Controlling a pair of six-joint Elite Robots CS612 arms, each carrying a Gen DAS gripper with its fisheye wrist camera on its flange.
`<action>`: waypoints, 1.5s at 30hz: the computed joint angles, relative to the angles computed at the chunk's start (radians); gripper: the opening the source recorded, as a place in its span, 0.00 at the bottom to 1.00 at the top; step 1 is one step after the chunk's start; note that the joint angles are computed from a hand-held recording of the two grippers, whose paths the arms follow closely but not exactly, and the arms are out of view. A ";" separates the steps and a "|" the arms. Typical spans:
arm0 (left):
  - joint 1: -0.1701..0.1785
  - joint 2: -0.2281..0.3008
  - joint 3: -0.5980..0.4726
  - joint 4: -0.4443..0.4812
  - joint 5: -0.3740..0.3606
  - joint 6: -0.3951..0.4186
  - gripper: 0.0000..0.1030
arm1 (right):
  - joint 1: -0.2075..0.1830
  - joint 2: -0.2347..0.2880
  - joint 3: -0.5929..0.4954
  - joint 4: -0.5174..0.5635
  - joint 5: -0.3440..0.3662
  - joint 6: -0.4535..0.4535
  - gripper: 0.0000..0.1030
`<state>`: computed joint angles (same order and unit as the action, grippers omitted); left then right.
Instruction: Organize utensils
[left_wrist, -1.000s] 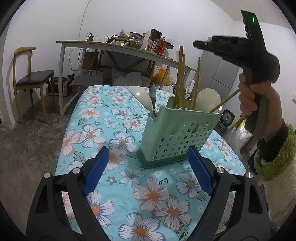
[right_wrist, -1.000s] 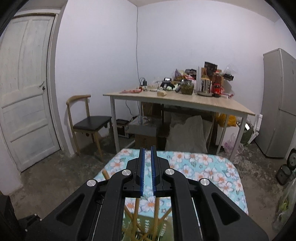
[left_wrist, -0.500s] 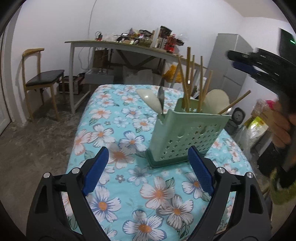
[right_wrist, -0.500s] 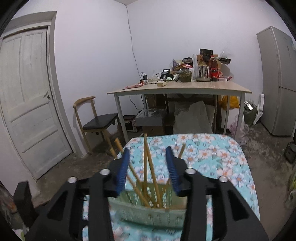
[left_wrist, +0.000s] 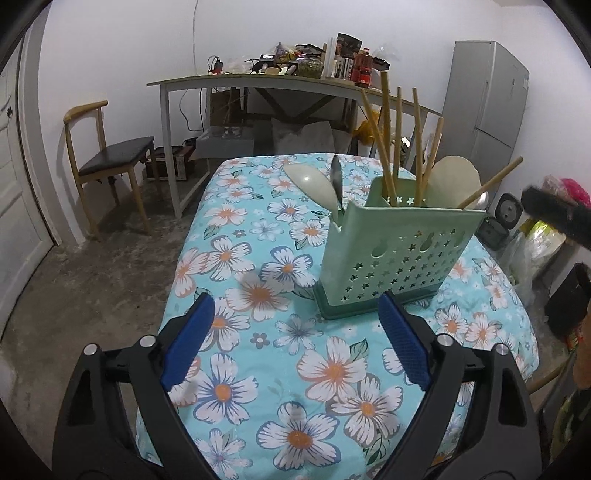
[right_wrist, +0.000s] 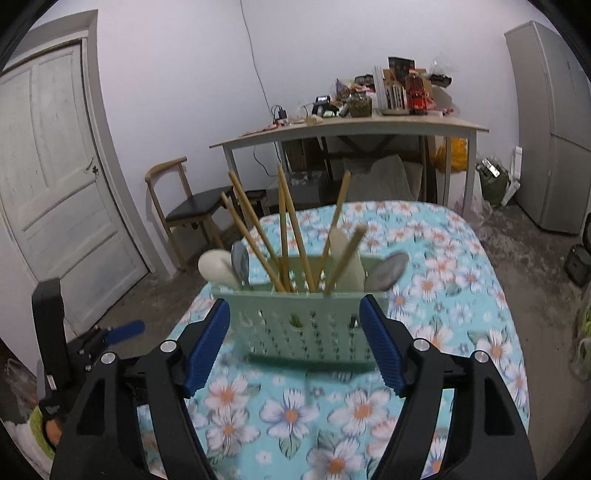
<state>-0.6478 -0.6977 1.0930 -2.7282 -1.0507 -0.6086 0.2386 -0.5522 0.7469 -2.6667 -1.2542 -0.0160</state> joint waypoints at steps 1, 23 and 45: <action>-0.002 0.000 -0.002 0.005 0.004 0.002 0.85 | -0.001 -0.005 0.013 -0.003 -0.002 -0.001 0.70; -0.054 0.005 -0.050 0.123 0.156 -0.039 0.92 | -0.003 -0.103 0.236 -0.066 -0.095 -0.019 0.81; -0.063 0.007 -0.073 0.280 0.205 -0.177 0.92 | -0.006 -0.107 0.251 -0.076 -0.130 0.007 0.81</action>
<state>-0.7105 -0.6905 1.0201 -2.4483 -0.8459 -0.7858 0.2324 -0.6589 0.9982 -2.7427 -1.3840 -0.0090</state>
